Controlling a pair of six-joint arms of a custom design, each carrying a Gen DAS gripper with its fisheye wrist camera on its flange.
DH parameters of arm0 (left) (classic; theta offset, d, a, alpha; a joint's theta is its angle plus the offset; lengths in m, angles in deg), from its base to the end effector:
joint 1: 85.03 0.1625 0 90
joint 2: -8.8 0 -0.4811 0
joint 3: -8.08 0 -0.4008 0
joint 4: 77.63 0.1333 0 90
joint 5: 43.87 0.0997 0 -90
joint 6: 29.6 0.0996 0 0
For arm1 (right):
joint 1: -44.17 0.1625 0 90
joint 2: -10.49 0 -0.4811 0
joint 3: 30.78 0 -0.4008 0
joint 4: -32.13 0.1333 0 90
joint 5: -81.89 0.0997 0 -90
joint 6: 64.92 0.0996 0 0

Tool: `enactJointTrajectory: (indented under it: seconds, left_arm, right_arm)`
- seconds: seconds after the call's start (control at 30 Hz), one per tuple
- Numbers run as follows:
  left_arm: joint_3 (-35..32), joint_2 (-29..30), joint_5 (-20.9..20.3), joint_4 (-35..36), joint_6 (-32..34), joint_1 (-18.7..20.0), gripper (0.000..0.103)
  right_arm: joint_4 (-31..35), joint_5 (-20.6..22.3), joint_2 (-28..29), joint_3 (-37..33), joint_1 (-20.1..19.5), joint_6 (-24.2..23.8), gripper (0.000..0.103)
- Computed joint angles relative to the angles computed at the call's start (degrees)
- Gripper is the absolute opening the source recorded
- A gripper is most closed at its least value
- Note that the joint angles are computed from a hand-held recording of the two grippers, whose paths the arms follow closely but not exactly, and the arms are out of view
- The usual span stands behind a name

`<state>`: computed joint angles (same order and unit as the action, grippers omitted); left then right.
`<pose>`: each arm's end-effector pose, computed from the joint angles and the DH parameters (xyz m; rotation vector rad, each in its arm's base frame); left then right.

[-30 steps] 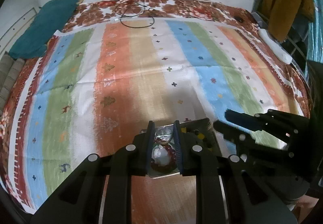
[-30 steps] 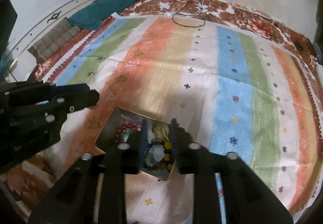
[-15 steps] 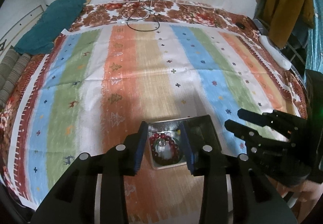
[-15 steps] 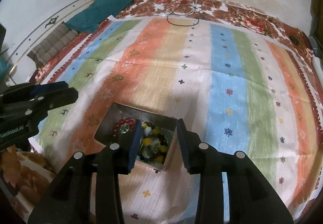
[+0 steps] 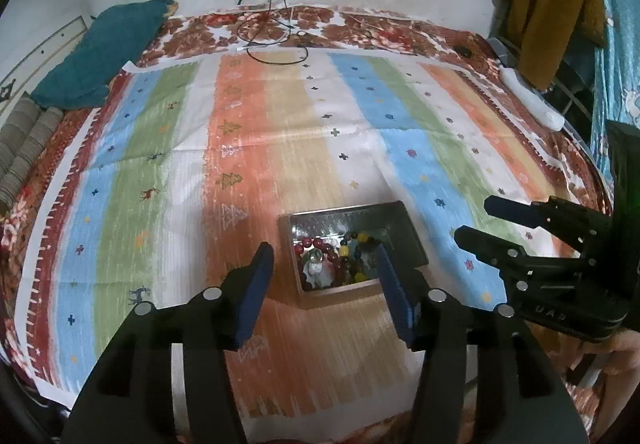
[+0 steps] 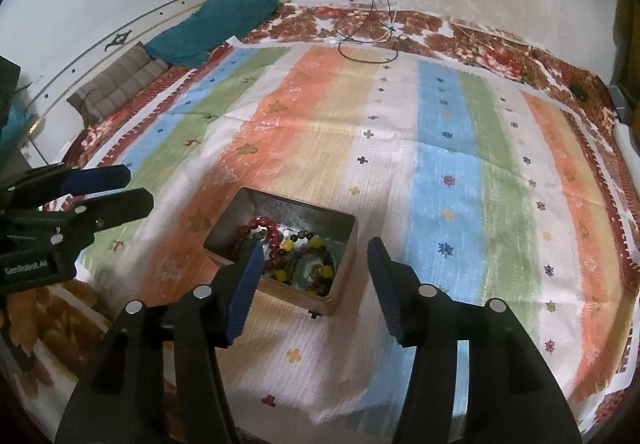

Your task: Organize jewelry

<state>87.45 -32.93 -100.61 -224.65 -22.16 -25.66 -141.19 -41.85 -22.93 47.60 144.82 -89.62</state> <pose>-0.2449 -0.7825 0.1925 0.7170 2.4815 -0.5864 0.2272 -0.7863 0.1412 0.4848 -2.3505 0.7355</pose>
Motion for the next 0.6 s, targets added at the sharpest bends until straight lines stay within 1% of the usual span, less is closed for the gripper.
enactJointTrajectory:
  seconds: [0.1, 0.17, 0.2, 0.3, 0.37, 0.5, 0.57, 0.6]
  left_arm:
    - [1.2, -0.6, 0.1, -1.0, 0.3, -0.1, 0.063]
    - [2.2, -0.7, 1.7, -2.2, 0.7, -0.4, 0.068]
    - [2.4, -0.8, 1.8, -2.2, 0.7, -0.4, 0.069]
    - [2.9, -1.2, 1.7, -1.8, 0.3, -0.4, 0.074]
    - [3.4, -1.5, 1.9, -2.2, 0.3, -0.5, 0.079]
    - [4.8, -2.2, 1.4, -4.1, 0.5, -0.5, 0.086]
    - [5.1, -2.4, 1.0, -4.4, 0.5, -0.5, 0.093]
    - [5.4, -2.6, 0.7, -4.8, 0.7, -0.4, 0.094]
  right_arm:
    - [-0.8, 0.7, -0.6, 1.1, 0.0, 0.1, 0.057]
    - [-1.3, 1.2, -0.9, 1.7, -0.1, 0.2, 0.059]
    - [-1.5, 1.4, -1.1, 2.0, -0.1, 0.2, 0.061]
    - [-2.5, 1.3, -1.4, 2.9, 0.0, -0.2, 0.066]
    - [-4.7, 0.7, -1.2, 3.5, 0.3, -2.1, 0.069]
    - [-5.7, 2.3, -2.0, 5.1, 0.1, -2.0, 0.076]
    - [-5.8, 3.0, -2.4, 5.8, 0.0, -1.7, 0.078]
    - [-5.8, 3.6, -2.7, 6.2, -0.1, -1.5, 0.080]
